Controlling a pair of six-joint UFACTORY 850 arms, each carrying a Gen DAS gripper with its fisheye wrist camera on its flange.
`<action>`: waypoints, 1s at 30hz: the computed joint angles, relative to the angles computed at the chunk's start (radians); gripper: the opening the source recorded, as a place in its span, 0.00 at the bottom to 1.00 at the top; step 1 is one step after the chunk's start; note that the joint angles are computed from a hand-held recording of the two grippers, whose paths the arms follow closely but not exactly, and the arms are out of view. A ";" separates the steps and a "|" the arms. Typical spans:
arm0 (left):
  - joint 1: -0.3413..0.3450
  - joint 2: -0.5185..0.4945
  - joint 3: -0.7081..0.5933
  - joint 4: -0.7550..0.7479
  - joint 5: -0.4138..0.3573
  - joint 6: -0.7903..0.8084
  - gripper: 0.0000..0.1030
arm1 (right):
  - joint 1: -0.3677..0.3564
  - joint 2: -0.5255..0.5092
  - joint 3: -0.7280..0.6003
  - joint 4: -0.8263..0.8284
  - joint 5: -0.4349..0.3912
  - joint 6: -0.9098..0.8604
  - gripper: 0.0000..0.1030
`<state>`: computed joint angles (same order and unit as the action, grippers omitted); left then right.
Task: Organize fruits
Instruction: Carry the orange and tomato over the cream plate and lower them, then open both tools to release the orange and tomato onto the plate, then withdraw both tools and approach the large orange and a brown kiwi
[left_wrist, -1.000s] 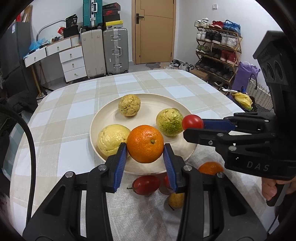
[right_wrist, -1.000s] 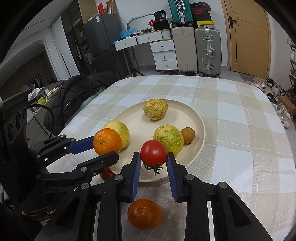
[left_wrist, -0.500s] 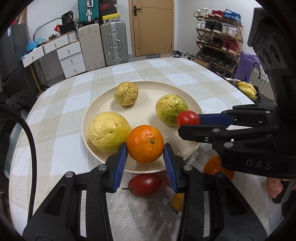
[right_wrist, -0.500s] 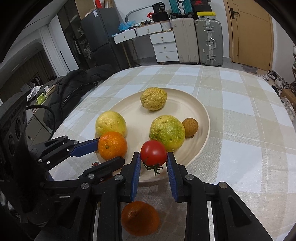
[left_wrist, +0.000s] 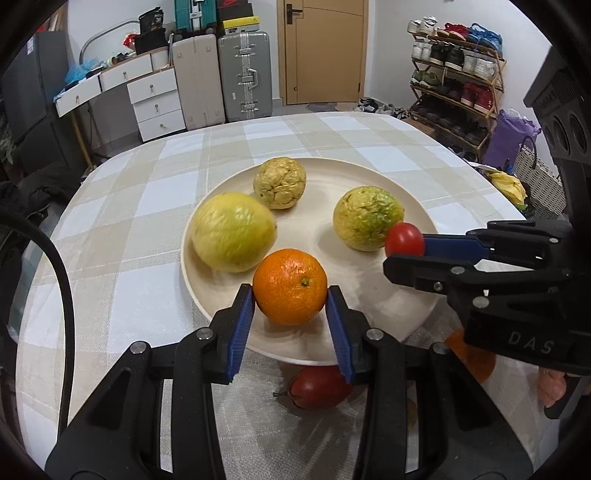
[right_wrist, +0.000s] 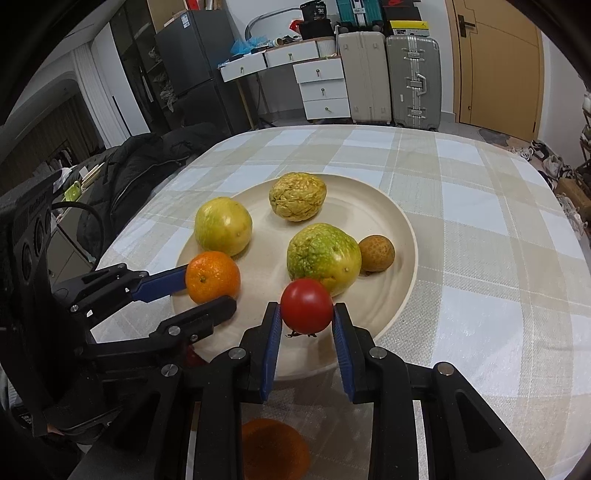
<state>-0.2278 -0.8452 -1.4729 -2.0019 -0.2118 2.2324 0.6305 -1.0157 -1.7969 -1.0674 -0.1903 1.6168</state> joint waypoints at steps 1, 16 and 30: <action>0.000 0.001 0.002 -0.018 0.000 0.020 0.36 | 0.000 0.001 0.003 -0.017 0.001 0.020 0.28; 0.008 0.055 0.087 -0.481 -0.041 0.518 0.38 | 0.042 0.035 0.037 -0.185 -0.134 0.163 0.56; 0.078 0.208 0.305 -0.514 -0.207 0.521 0.99 | 0.080 0.189 0.294 -0.730 -0.196 0.833 1.00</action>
<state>-0.1498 -0.6375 -1.1679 -2.5162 -0.4183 2.7537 0.7108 -0.8263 -1.5033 -1.7973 -0.3861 2.4500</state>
